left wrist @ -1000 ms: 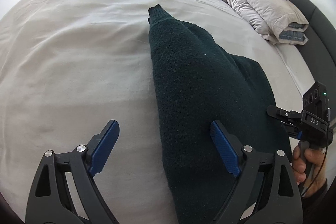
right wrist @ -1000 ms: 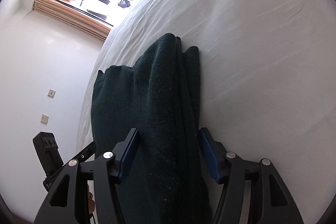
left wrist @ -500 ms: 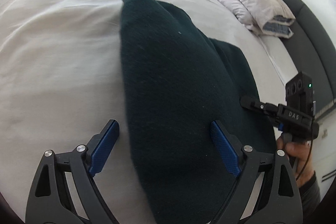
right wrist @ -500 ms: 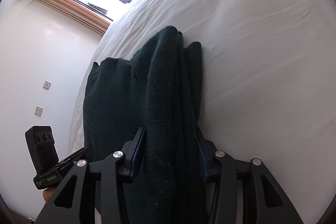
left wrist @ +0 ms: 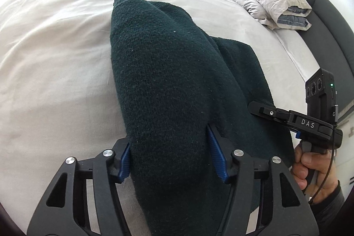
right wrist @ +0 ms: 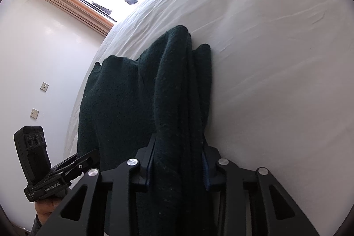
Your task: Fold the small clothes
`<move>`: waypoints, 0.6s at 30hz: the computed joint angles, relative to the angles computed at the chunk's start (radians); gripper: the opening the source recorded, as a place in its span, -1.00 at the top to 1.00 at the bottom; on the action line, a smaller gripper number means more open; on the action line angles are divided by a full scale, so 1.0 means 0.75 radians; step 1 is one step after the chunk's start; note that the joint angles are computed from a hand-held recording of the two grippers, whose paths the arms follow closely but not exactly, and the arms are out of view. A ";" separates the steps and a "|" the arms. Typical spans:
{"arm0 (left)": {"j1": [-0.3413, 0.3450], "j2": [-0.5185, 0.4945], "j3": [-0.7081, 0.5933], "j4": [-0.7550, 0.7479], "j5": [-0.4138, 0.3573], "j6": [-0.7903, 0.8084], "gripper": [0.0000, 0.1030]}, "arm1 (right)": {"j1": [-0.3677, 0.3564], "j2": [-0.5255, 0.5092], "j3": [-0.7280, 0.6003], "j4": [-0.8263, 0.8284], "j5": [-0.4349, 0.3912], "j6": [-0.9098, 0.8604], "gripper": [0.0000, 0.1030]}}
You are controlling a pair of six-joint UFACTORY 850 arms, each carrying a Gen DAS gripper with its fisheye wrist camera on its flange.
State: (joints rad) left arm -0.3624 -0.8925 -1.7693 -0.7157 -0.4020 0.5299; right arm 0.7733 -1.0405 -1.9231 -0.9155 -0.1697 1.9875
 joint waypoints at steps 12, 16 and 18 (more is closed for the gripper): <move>-0.027 0.019 0.026 0.072 0.078 -0.027 0.11 | 0.026 -0.028 -0.055 0.007 -0.110 -0.060 0.38; -0.014 0.039 0.051 0.008 0.073 0.039 0.19 | 0.056 -0.105 -0.251 0.295 -0.345 -0.455 0.44; -0.006 0.055 0.066 -0.045 0.063 0.080 0.23 | 0.072 -0.145 -0.358 0.342 -0.460 -0.562 0.46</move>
State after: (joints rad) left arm -0.3670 -0.8514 -1.7196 -0.7492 -0.3551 0.5897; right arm 0.8275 -1.1495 -2.1919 -0.6592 -0.5145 1.5662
